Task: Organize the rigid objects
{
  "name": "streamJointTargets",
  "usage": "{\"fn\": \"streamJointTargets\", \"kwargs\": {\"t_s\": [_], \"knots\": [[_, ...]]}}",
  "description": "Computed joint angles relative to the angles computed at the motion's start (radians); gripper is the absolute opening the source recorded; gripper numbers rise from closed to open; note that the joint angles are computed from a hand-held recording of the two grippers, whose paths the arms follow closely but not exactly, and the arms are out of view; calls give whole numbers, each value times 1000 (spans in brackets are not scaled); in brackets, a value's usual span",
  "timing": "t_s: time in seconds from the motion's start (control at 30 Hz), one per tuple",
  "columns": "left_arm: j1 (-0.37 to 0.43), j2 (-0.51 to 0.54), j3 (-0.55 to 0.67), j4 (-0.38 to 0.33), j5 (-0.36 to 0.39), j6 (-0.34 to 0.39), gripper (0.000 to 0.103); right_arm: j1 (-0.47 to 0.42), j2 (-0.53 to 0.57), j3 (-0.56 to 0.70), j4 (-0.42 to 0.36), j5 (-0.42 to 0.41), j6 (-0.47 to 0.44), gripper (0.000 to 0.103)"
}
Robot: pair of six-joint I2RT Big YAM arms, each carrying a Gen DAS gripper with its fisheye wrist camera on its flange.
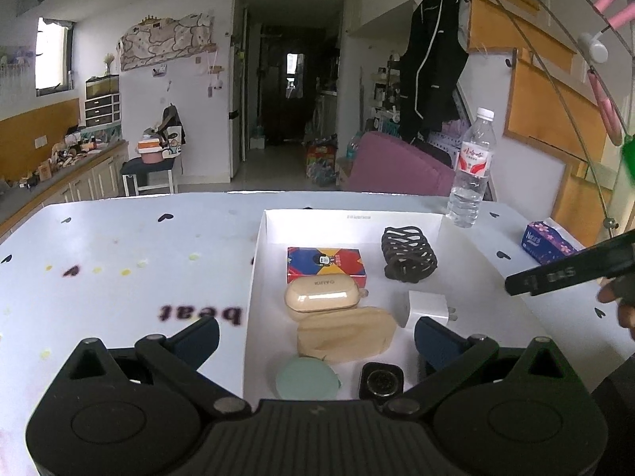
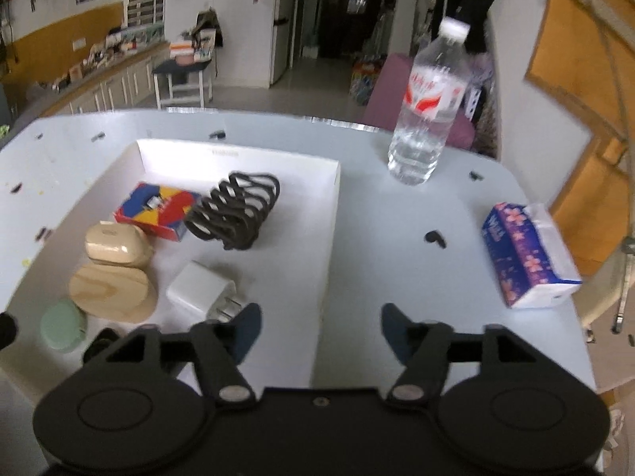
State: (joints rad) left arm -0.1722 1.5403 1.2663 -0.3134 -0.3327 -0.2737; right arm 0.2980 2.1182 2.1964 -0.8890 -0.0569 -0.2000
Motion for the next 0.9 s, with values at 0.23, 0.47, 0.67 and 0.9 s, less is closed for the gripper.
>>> {"fn": "streamJointTargets", "kwargs": {"t_s": [0.23,0.47,0.67,0.9], "knots": [[-2,-29,-29,6,7,3,103,-2,-232,-355,248,-18,68,94],[-11,-80,-91,29,-8,21,103,5,-393,-624,450,17,146,99],[-24,-122,-152,58,-27,29,103,27,-478,-773,567,48,160,103],[-34,-155,-199,64,-39,22,103,46,-509,-837,585,61,165,103]]}}
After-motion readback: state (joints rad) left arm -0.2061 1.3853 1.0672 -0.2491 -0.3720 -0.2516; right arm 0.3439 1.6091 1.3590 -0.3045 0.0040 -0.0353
